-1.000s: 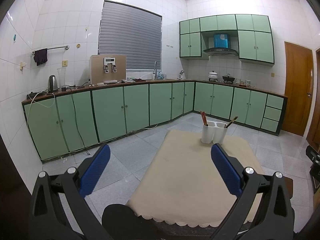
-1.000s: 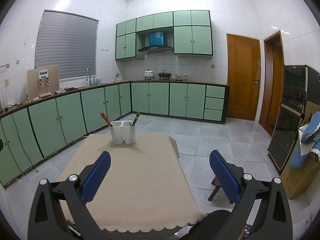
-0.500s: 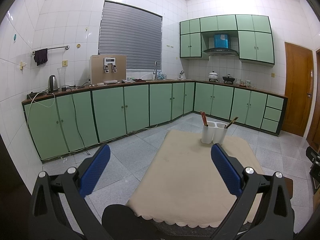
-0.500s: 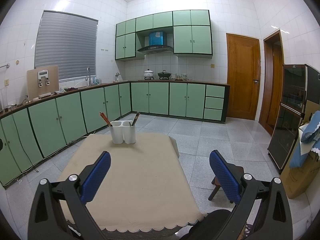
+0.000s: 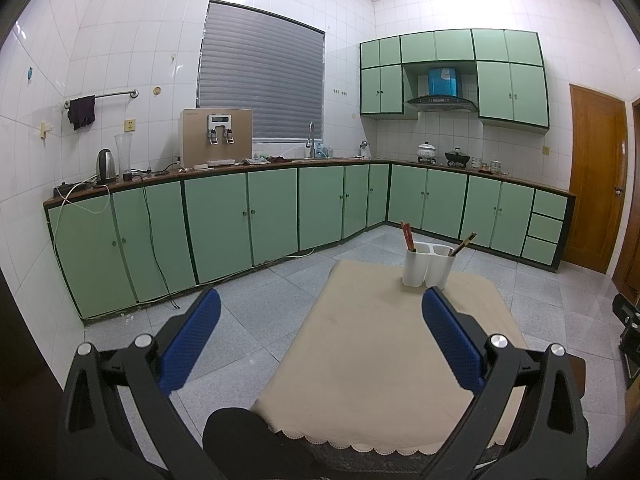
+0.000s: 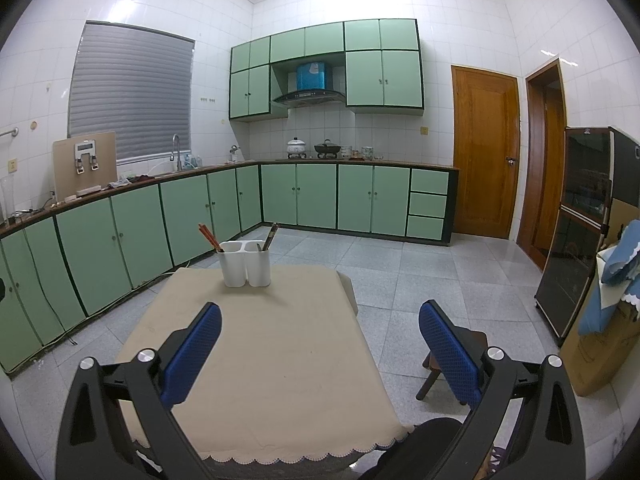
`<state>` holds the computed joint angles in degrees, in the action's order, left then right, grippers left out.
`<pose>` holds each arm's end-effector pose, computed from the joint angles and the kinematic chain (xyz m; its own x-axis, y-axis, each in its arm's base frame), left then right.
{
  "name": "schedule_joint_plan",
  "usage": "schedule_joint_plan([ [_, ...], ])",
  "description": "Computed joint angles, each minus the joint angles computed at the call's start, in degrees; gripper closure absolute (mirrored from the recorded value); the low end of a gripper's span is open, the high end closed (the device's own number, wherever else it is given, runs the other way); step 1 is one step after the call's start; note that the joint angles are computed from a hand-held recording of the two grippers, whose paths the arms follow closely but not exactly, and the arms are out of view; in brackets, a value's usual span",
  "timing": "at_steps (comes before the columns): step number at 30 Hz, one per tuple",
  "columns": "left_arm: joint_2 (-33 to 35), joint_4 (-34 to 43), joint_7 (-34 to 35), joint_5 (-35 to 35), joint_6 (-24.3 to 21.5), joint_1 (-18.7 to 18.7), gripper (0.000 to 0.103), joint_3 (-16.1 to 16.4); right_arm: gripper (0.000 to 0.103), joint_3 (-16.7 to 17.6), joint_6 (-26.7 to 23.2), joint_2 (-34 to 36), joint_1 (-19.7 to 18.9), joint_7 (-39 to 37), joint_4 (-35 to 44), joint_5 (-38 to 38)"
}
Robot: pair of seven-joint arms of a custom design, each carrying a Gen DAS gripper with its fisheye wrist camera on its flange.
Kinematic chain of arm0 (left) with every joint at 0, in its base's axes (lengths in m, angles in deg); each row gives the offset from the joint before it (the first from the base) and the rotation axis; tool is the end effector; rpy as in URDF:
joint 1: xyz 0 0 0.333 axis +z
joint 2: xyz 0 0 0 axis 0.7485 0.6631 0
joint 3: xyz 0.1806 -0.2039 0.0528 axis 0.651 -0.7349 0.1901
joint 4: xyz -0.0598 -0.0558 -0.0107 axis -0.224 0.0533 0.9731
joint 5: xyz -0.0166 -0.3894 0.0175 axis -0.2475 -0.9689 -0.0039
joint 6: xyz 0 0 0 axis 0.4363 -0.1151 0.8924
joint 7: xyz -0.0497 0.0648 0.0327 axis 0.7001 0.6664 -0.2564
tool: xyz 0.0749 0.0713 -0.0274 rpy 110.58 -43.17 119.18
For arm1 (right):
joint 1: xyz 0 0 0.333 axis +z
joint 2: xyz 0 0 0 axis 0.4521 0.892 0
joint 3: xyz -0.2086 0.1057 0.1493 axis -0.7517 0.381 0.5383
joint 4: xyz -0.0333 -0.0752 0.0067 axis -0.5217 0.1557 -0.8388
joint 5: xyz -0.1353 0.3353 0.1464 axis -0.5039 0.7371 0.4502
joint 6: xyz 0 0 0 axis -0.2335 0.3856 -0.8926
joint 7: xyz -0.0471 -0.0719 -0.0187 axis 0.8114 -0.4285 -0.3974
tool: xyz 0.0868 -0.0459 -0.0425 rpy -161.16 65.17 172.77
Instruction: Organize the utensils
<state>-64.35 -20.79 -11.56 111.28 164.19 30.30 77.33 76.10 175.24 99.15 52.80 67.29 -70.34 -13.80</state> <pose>0.6286 -0.2320 0.6350 0.4483 -0.8939 0.0082 -0.2553 -0.1368 -0.9571 0.6976 0.2927 0.6191 -0.0141 -0.9994 -0.0305 -0.3212 0.0334 -0.9464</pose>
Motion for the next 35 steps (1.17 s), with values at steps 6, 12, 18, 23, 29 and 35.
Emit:
schedule_joint_plan([
  [6, 0.05, 0.18, 0.10, 0.03, 0.08, -0.11, 0.005, -0.01, 0.006, -0.03, 0.00, -0.13, 0.04, 0.14, -0.21, 0.01],
  [12, -0.31, -0.24, 0.32, -0.35, 0.42, 0.11, 0.005, -0.05, 0.006, 0.10, 0.14, -0.59, -0.05, 0.13, -0.86, -0.07],
  [18, -0.36, -0.18, 0.29, -0.41, 0.38, 0.16, 0.005, -0.17, 0.006, 0.17, 0.20, -0.84, -0.01, 0.27, -1.12, -0.24],
  [23, -0.32, -0.09, 0.34, -0.42, 0.52, 0.23, 0.005, -0.14, 0.006, 0.18, 0.02, -0.63, 0.06, 0.21, -0.77, -0.22],
  [29, -0.06, 0.37, 0.88, -1.00, 0.57, 0.30, 0.005, -0.15, 0.006, 0.21, -0.40, -0.17, 0.08, -0.14, 0.00, 0.04],
  [35, 0.19, 0.91, 1.50, -1.87, 0.97, 0.46, 0.005, 0.01, 0.006, 0.17, -1.08, 1.21, -0.02, -0.89, 2.31, 0.80],
])
